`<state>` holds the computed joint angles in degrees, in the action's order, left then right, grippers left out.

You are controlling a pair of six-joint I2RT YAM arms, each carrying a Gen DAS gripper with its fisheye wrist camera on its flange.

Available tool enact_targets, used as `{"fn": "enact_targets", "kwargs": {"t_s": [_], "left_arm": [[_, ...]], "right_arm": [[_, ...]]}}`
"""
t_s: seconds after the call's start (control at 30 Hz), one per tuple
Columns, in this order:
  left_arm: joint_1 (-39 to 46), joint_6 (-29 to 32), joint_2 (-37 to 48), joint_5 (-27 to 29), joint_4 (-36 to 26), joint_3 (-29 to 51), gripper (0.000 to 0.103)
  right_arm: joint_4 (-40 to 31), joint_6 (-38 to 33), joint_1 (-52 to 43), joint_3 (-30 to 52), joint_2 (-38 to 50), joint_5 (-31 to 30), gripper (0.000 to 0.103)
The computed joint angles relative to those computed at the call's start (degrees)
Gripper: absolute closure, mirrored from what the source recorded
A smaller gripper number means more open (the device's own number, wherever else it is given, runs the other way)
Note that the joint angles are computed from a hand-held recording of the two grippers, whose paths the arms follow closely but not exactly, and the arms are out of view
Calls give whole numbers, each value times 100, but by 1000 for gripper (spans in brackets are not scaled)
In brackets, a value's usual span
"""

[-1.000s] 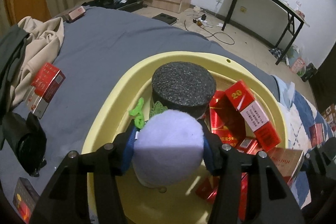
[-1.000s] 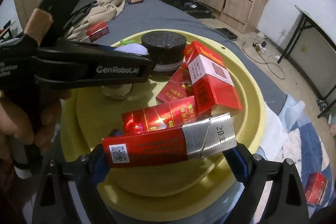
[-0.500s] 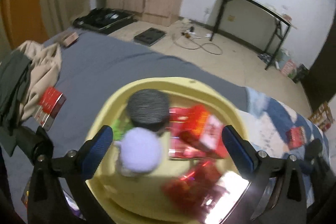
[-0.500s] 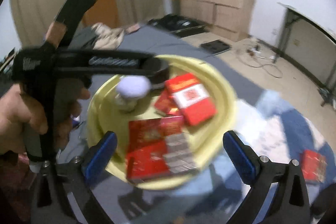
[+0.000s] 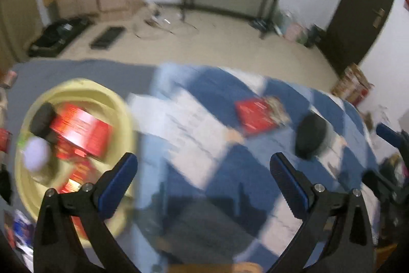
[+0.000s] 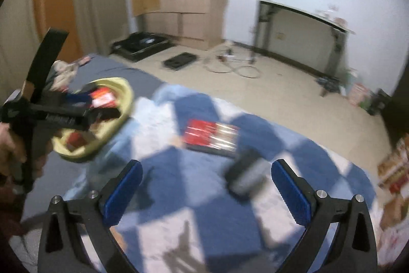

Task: Organize rigid objects
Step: 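Move both open tools from the tray back over the rug, then grasp the red Hongtashan box with the left tool while the right tool grasps the black foam cylinder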

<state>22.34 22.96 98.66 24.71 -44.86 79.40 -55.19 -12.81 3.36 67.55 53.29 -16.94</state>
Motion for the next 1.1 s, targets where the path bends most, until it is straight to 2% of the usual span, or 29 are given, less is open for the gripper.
{"fn": "enact_targets", "kwargs": {"t_s": [0.03,0.13,0.23,0.33,0.47,0.8,1.0,1.1], "left_arm": [[-126,-86,-48,-52,-41,-82,0],[-467,-351,-85,-104,-169,-163,0],[-639,-615,-34,-190,-175,-107,0],[-792,-987,329,-164,-464,361,0],[-1139,-1358,855,-377,-477,967,0],[-1635,-2161,2696,-631,-967,2838,0],[-1880,-2340,3165,-740,-946,3118,0],[-1948,-2379,3087,-880,-622,2851,1]], "right_arm": [[-77,-112,-280,-30,-48,-221,0],[34,-110,-727,-338,-188,-338,0],[195,-240,-682,-494,-143,-309,0],[426,-539,-667,-649,-59,-358,0],[727,-1052,-1109,-843,229,-782,0],[2094,-1347,-952,-1363,1179,-984,0],[2855,-1265,-674,-1459,1812,-980,0],[3140,-1241,-571,-1452,2122,-978,4]]}}
